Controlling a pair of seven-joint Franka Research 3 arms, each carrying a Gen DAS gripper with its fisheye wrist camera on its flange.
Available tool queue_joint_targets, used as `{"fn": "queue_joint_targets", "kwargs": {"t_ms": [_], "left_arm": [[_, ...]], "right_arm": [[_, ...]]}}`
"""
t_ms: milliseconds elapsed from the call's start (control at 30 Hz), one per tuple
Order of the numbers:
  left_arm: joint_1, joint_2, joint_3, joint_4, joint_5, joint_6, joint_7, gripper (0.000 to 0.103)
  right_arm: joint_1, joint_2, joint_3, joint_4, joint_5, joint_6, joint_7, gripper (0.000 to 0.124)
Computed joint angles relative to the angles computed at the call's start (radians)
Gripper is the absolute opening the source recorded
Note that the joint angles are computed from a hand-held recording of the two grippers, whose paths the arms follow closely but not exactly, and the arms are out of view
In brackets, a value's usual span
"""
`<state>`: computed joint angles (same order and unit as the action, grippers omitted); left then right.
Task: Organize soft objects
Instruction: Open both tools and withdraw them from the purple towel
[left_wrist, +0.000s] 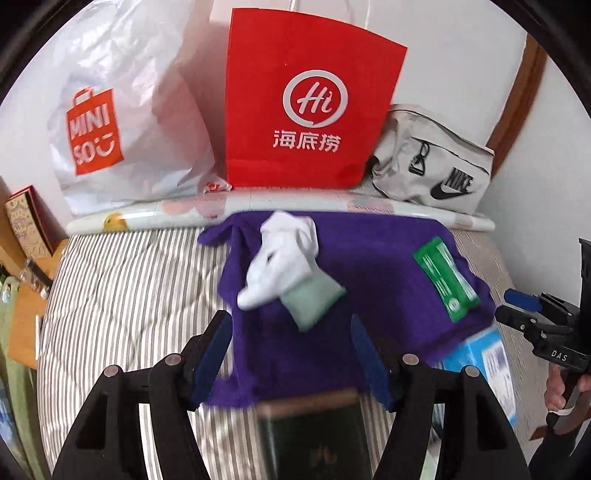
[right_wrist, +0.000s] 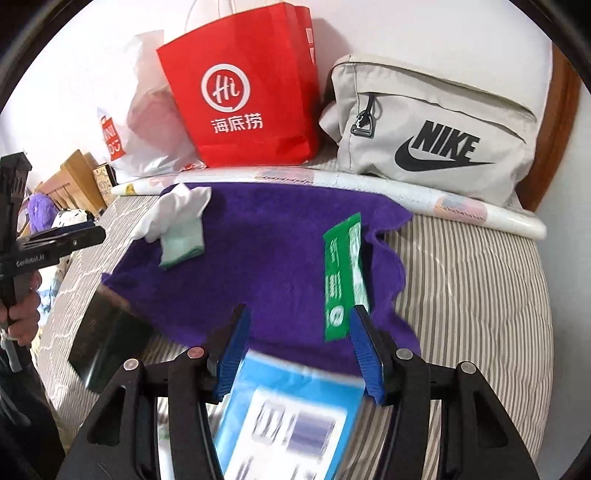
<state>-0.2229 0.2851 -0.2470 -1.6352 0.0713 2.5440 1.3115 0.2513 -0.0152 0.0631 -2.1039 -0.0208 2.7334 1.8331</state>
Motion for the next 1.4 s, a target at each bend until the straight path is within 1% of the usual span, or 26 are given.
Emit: {"fn": "queue_joint_targets", "kwargs": {"t_ms": [33,100,200,267,367,467,567,667,733,833,867,933,1000,1067,1133,1200,1233,1300,1333,1400], "left_arm": [[-0.001,-0.027,-0.001,-0.03,-0.002,-0.006,-0.009,0.064],[0.003,-0.082,-0.008,-0.099,-0.023,0.012,-0.008,0.064],[0.007,-0.16,-0.018,-0.194,-0.078,0.032,0.02,0.064],[0.0,-0.223,-0.017,-0.27,-0.106,0.05,0.024,0.064],[-0.016,-0.303,-0.009,-0.374,-0.155,0.087,0.055,0.064],[-0.041,-0.372,0.003,-0.466,-0.178,0.106,0.06,0.065],[-0.074,-0.426,0.022,-0.541,-0.244,0.114,0.095,0.065],[-0.111,-0.473,0.04,-0.611,-0.306,0.13,0.129,0.065],[-0.13,-0.494,0.046,-0.649,-0.325,0.151,0.142,0.065],[-0.142,-0.508,0.045,-0.691,-0.301,0.177,0.126,0.064],[-0.139,-0.508,0.039,-0.702,-0.274,0.185,0.114,0.064],[-0.128,-0.514,0.027,-0.719,-0.205,0.19,0.078,0.064],[-0.139,-0.535,0.037,-0.758,-0.183,0.224,0.09,0.064],[-0.15,-0.555,0.047,-0.791,-0.165,0.237,0.109,0.064],[-0.155,-0.569,0.05,-0.817,-0.138,0.256,0.116,0.064],[-0.187,-0.577,0.074,-0.84,-0.153,0.275,0.164,0.065],[-0.184,-0.575,0.072,-0.843,-0.141,0.278,0.166,0.065],[-0.157,-0.559,0.045,-0.84,-0.08,0.283,0.132,0.064],[-0.152,-0.545,0.04,-0.836,-0.06,0.288,0.127,0.064],[-0.169,-0.52,0.055,-0.83,-0.071,0.303,0.153,0.064]], "right_arm": [[0.003,-0.023,0.004,-0.022,-0.028,0.003,0.03,0.059],[0.003,-0.067,0.017,-0.07,-0.06,0.031,0.072,0.064],[-0.001,-0.135,0.044,-0.149,-0.085,0.08,0.097,0.064],[-0.013,-0.184,0.074,-0.208,-0.119,0.12,0.128,0.065],[-0.006,-0.242,0.093,-0.276,-0.089,0.148,0.117,0.065],[0.003,-0.298,0.119,-0.34,-0.043,0.145,0.114,0.065],[0.017,-0.342,0.136,-0.391,-0.002,0.132,0.106,0.065],[0.004,-0.393,0.182,-0.444,-0.007,0.125,0.143,0.065],[-0.008,-0.432,0.215,-0.482,-0.018,0.131,0.176,0.065],[-0.026,-0.485,0.256,-0.533,-0.025,0.136,0.235,0.065],[-0.028,-0.502,0.264,-0.55,-0.024,0.139,0.253,0.065],[-0.02,-0.528,0.265,-0.58,-0.018,0.143,0.265,0.065],[-0.017,-0.557,0.274,-0.606,-0.017,0.138,0.276,0.065],[-0.014,-0.576,0.278,-0.625,-0.018,0.14,0.279,0.065],[-0.019,-0.585,0.283,-0.635,-0.021,0.142,0.284,0.065],[-0.015,-0.589,0.28,-0.647,-0.013,0.154,0.288,0.065],[-0.01,-0.589,0.277,-0.652,-0.007,0.161,0.289,0.065],[-0.006,-0.581,0.274,-0.656,0.002,0.168,0.289,0.065],[-0.007,-0.576,0.276,-0.655,0.002,0.166,0.288,0.065],[-0.011,-0.564,0.282,-0.652,-0.001,0.163,0.288,0.065]]}}
